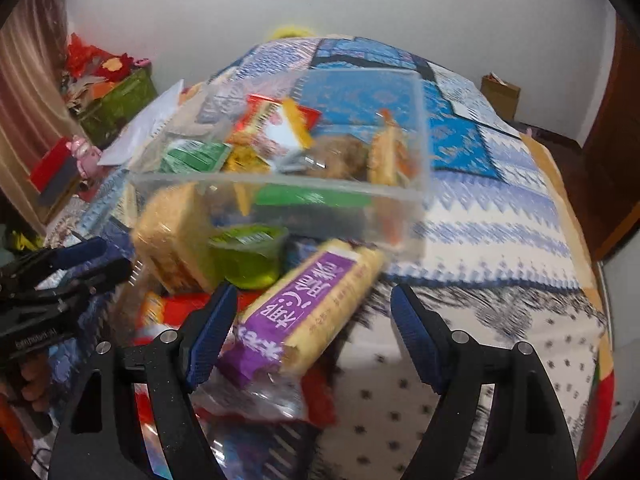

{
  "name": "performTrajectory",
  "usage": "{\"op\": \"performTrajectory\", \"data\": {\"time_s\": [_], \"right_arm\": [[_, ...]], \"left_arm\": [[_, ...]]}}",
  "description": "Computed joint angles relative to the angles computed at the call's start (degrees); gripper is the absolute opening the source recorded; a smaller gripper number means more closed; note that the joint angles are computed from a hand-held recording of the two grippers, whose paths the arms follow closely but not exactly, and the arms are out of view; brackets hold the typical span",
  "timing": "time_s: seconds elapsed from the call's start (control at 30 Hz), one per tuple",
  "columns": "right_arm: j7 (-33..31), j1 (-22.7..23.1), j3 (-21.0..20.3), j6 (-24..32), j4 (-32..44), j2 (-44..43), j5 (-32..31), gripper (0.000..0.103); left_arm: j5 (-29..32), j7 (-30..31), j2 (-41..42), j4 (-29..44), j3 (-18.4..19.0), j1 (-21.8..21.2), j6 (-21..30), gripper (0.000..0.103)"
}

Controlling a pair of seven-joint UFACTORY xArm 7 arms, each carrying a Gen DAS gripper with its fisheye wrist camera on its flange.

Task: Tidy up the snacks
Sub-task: 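Grasp the gold biscuit roll with the left tool while the right tool grasps the purple-label cracker pack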

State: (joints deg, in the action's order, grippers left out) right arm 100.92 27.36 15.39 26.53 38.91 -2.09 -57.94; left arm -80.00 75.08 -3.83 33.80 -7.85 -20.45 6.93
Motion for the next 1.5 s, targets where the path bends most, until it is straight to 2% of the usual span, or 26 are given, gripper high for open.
{"op": "performTrajectory", "data": {"time_s": [0.07, 0.17, 0.37, 0.53, 0.63, 0.73, 0.87, 1.23, 1.5], "right_arm": [[-1.9, 0.3, 0.2, 1.5, -1.5, -0.6, 2.2, 0.076], [-1.3, -0.5, -0.1, -0.9, -4.2, -1.8, 2.8, 0.075], [1.1, -2.4, 0.3, -2.4, -4.0, -1.5, -0.1, 0.070], [0.6, -1.7, -0.7, -3.0, -1.2, 2.3, -1.7, 0.055], [1.9, -0.9, -1.7, -3.1, -0.6, 2.9, -3.4, 0.043], [4.3, -0.8, -2.2, -4.6, -1.8, 1.8, -5.0, 0.042], [5.7, -0.6, -1.3, -3.9, -3.8, -0.7, -4.7, 0.042], [5.7, -2.1, 4.5, 0.1, -7.1, -10.2, -1.0, 0.042], [5.4, -4.5, 7.4, 2.7, -4.7, -12.9, -2.2, 0.042]], "left_arm": [[-0.3, 0.2, 0.7, 0.1, -0.2, -0.1, -0.2, 0.064], [-2.4, 2.2, 1.8, 0.6, -0.4, 0.1, 0.2, 0.064], [-0.6, -0.1, 4.7, 2.4, -1.6, 0.4, -0.6, 0.063], [-0.3, -1.1, 7.0, 4.0, -2.6, 1.1, 0.2, 0.050], [-5.7, 4.4, 7.6, 4.7, -3.6, 1.0, -1.7, 0.047], [-6.9, 6.4, 6.6, 4.0, -3.3, 1.0, -1.2, 0.042], [-7.5, 7.1, 3.7, 1.4, -2.4, 1.2, -0.4, 0.039], [-5.1, 4.9, -9.7, -6.8, 0.6, 0.2, 1.4, 0.039], [-4.7, 5.0, -14.3, -6.0, 3.3, -1.9, 1.8, 0.039]]}}
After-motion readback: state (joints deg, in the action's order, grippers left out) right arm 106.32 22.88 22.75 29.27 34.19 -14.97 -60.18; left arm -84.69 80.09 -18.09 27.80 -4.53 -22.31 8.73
